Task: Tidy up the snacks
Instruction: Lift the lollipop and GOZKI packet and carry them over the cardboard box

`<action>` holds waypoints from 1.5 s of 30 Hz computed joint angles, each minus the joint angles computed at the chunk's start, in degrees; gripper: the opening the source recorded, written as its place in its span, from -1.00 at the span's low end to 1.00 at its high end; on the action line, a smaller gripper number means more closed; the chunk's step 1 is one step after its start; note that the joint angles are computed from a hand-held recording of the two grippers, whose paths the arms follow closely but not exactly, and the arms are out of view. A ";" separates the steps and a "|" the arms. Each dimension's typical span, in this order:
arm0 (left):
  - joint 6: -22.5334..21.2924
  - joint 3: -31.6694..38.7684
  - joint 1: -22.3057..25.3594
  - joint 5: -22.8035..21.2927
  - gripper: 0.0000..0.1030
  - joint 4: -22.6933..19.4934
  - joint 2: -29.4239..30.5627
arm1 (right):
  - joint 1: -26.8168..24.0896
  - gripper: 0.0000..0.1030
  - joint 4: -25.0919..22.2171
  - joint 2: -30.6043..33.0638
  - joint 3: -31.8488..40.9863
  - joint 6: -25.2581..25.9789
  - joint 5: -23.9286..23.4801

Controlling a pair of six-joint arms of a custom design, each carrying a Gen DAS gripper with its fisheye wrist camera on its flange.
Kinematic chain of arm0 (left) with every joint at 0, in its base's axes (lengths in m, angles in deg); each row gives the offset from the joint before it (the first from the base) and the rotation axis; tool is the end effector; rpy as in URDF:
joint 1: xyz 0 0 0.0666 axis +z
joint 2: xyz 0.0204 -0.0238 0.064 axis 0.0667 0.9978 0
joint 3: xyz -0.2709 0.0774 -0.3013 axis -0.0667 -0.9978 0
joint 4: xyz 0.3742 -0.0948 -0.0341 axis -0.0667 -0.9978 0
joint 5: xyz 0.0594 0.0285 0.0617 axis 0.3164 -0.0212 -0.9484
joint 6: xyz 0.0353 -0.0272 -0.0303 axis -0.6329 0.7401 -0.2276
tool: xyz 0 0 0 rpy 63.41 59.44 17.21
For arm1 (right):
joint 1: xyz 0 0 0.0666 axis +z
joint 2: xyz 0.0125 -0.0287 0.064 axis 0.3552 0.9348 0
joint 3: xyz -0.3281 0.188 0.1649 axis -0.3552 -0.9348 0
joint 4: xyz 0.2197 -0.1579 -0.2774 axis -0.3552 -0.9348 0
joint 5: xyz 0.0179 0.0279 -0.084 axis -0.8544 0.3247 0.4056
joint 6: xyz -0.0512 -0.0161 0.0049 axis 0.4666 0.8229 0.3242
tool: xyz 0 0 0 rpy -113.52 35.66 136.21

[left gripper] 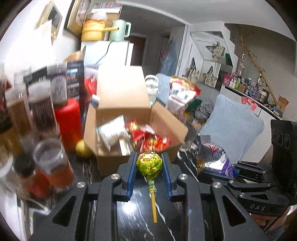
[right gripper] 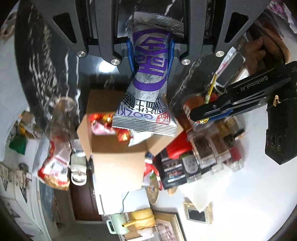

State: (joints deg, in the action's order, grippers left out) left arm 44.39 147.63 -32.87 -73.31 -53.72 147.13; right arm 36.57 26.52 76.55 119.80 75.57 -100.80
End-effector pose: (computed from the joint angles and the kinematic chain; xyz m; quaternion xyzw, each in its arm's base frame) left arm 0.4559 -0.3187 0.4424 -0.0640 0.8629 -0.0588 0.4978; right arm 0.5249 0.1672 0.4365 -0.3165 0.8346 0.2624 0.3666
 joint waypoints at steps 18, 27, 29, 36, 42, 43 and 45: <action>-9.50 11.09 6.55 4.41 -0.50 5.53 5.88 | 0.80 -0.46 -1.78 10.22 18.99 -1.22 -0.39; -13.70 17.27 9.47 6.83 -0.50 5.81 10.63 | 1.08 -0.46 -2.92 17.61 29.88 -2.62 -0.28; -13.94 18.79 10.10 7.64 -0.50 5.50 11.83 | 1.16 -0.46 -3.36 19.36 32.39 -3.16 -0.02; -14.42 23.41 12.18 9.45 -0.50 3.61 15.75 | 1.59 -0.46 -7.08 26.39 43.18 -4.06 0.89; -13.30 26.52 13.38 9.08 -0.50 -0.13 18.39 | 1.93 -0.46 -11.31 32.13 51.82 -4.65 1.20; -13.10 26.91 13.58 8.97 -0.50 -0.74 18.77 | 2.00 -0.46 -11.83 32.83 52.74 -4.76 1.38; -12.35 27.83 13.97 8.67 -0.50 -2.11 19.62 | 2.19 -0.46 -13.65 34.64 55.09 -4.93 1.58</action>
